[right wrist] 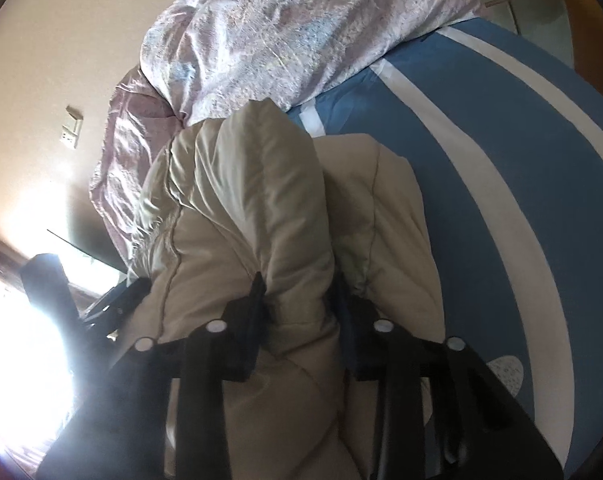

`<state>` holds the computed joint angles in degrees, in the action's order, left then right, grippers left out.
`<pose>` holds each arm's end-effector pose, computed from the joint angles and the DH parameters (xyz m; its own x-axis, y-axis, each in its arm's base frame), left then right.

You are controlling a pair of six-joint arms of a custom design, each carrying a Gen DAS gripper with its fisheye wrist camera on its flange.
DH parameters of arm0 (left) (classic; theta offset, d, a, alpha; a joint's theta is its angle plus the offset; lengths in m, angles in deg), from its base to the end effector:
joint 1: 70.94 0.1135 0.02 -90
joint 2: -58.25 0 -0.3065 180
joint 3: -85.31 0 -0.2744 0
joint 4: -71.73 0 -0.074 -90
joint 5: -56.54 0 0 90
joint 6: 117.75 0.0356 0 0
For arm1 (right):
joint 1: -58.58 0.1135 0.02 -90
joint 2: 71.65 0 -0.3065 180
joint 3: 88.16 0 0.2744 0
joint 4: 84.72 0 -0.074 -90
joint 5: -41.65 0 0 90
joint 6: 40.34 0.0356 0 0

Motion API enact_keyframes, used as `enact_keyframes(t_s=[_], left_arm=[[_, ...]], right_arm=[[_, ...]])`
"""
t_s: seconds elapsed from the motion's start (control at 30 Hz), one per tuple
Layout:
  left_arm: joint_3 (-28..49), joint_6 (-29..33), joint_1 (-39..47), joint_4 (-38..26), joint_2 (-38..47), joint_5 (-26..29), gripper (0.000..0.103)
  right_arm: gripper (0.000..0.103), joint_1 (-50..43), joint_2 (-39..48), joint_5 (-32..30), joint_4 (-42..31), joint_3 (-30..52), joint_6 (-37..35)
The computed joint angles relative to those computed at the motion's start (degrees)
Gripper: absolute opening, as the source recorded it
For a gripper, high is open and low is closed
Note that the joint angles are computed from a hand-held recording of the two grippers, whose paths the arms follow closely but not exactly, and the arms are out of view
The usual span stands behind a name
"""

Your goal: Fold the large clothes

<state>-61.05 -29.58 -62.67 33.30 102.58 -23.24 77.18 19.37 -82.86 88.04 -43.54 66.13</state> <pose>0.1412 0.0141 0.1943 -0.7470 -0.1403 -0.6499 -0.0505 0.9866 -0.1550 0.2551 0.1071 0.1380 -0.8967 -0.0553 -0.4392 -0.3409 0.7190 0.6056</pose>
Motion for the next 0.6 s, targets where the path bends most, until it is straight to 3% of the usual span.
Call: enact_keyframes(t_s=[0.13,0.37,0.6], left_arm=[[-0.6,-2.0,-4.3,1.0,-0.5,-4.8,0.101],[-1.8,-2.9,-5.7,3.3,0.1,-6.2,0.102],[-2.7,-3.8,-7.2,5.8,1.2,-8.4,0.102]], right_arm=[[0.029,2.2,0.1,4.7,-0.1,0.2,0.9],[0.029,-0.9,5.0,-1.0,5.1,-0.7,2.1],[0.03,-1.0,7.3,-2.7,8.1,-0.7,3.7]])
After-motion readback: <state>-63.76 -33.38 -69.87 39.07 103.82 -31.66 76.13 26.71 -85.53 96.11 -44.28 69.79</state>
